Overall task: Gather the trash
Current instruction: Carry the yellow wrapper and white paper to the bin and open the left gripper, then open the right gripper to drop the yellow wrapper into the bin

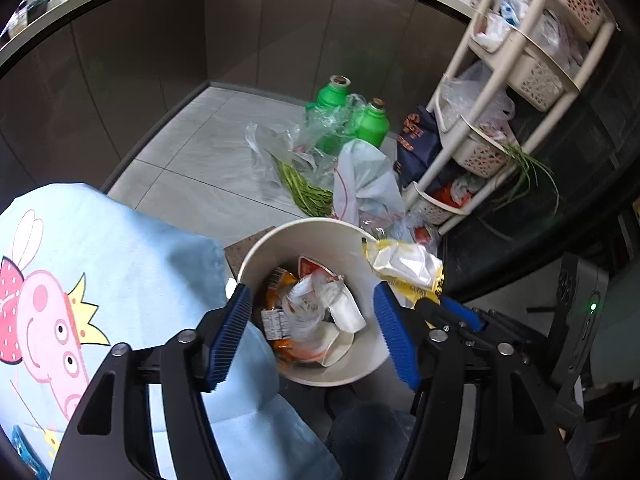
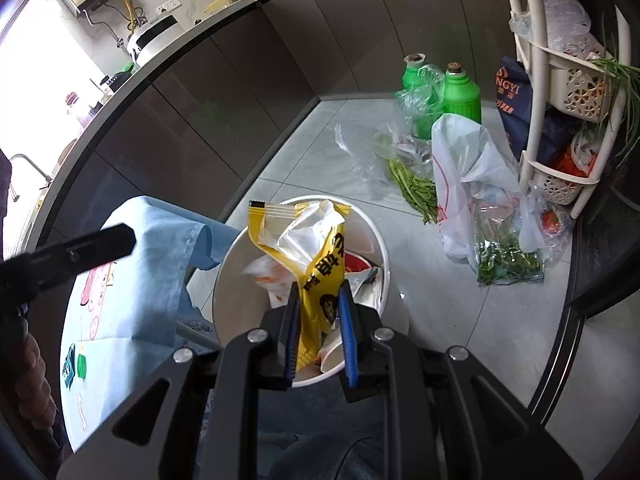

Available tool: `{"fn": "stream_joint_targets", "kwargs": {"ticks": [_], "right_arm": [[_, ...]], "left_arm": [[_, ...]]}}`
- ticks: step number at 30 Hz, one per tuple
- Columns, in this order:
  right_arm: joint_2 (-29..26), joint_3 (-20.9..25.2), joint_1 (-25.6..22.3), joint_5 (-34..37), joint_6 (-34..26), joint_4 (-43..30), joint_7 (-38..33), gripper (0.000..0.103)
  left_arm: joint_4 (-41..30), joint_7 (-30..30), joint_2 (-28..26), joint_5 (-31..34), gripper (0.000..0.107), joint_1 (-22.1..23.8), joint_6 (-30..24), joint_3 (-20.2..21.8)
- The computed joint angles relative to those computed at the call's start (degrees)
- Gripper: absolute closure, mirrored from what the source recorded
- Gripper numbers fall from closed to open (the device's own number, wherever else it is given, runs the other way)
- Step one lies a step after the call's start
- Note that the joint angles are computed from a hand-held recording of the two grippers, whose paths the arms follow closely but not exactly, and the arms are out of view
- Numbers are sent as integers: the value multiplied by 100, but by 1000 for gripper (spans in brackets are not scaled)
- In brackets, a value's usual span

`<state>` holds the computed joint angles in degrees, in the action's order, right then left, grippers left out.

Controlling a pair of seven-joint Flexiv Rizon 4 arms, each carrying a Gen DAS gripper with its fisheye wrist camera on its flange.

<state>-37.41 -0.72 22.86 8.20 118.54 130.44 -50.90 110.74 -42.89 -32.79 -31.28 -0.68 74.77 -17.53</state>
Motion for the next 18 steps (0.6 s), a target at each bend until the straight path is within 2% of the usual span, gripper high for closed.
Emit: {"fn": "stream_joint_targets", "kwargs": {"ticks": [8, 9, 10, 11, 12, 14, 16, 18], "right_arm": [[-216, 21, 17, -183, -124, -332, -7, 81], [-244, -10, 47, -192, -128, -365, -31, 71], [-248, -33, 79, -220, -187, -399, -57, 40], [-247, -68, 128, -233, -227, -415, -91, 26], [-247, -157, 244, -216, -210, -407, -174, 18], [-221, -227, 368, -199, -200, -365, -304, 17], [-188, -210, 381, -175, -205, -319, -355, 8], [-143, -109, 306, -167, -106, -253, -371, 4]], "left_arm": [[40, -59, 30, -45, 35, 94, 245, -84], [62, -42, 45, -58, 34, 125, 281, -113], [85, -27, 62, -73, 33, 157, 320, -142], [108, -14, 78, -91, 32, 189, 359, -172], [138, 10, 99, -121, 31, 236, 406, -218], [216, 63, 131, -193, 28, 333, 563, -325], [276, 60, 144, -223, 25, 397, 733, -403], [338, 14, 174, -221, 22, 463, 829, -458]]}}
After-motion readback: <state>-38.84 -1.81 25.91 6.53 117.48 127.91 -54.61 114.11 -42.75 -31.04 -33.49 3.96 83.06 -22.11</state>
